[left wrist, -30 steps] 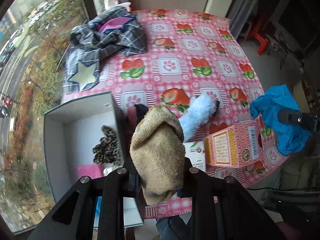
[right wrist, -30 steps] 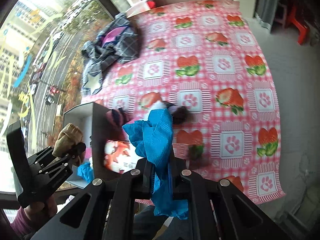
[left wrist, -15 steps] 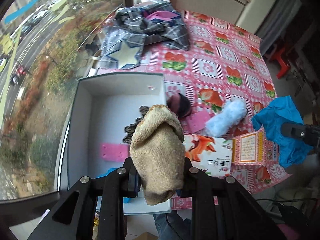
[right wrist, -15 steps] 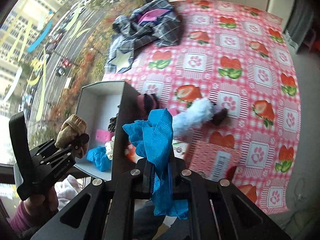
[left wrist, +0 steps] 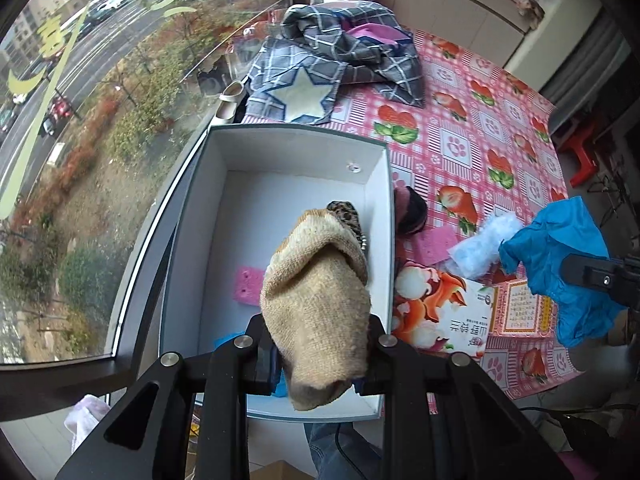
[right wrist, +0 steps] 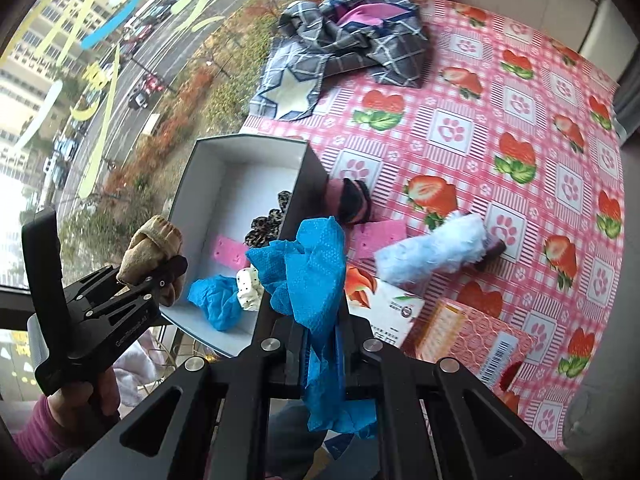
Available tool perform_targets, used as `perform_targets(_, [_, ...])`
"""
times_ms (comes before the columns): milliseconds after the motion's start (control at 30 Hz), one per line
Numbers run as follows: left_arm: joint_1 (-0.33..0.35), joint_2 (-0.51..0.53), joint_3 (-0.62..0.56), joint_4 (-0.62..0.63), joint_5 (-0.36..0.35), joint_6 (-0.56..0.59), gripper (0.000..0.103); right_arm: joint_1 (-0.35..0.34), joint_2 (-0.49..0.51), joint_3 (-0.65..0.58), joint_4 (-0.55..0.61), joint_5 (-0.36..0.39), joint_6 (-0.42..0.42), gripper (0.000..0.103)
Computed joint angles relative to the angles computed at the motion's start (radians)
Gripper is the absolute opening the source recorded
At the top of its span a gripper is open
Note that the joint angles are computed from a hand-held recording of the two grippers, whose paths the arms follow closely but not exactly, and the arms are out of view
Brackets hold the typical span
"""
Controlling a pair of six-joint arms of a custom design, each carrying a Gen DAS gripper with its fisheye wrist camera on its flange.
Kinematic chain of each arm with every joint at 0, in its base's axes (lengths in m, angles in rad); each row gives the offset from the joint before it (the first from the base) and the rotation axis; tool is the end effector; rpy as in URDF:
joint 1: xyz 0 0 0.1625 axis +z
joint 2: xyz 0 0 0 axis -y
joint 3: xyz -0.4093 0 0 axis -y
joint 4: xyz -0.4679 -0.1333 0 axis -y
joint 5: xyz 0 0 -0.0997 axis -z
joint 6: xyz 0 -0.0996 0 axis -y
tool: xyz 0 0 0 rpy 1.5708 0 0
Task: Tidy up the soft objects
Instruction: 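Carry the beige sock and blue cloth over the white box with both tools, then open both tools to drop the beige sock and blue cloth into the box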
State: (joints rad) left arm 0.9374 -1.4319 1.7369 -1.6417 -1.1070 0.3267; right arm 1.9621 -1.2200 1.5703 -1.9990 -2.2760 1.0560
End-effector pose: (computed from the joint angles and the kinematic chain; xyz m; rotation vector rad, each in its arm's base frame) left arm -0.1995 -0.5722 0.3176 1.2849 2.3089 0.2117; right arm 0.3250 -0.6074 0.3184 -0.8747 -2.4211 0.7023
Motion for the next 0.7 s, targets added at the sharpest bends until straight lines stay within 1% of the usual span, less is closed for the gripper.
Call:
perform_targets(367, [0.037, 0.011, -0.019, -0.006, 0.016, -0.022, 0.028, -0.011, 0.102, -0.129, 0.051, 0.022, -0.096, 0.011])
perform_targets(700, [0.068, 0.021, -0.035, -0.010, 0.033, -0.048, 0.028, -0.017, 0.187, -0.242, 0.103, 0.034, -0.158, 0.011])
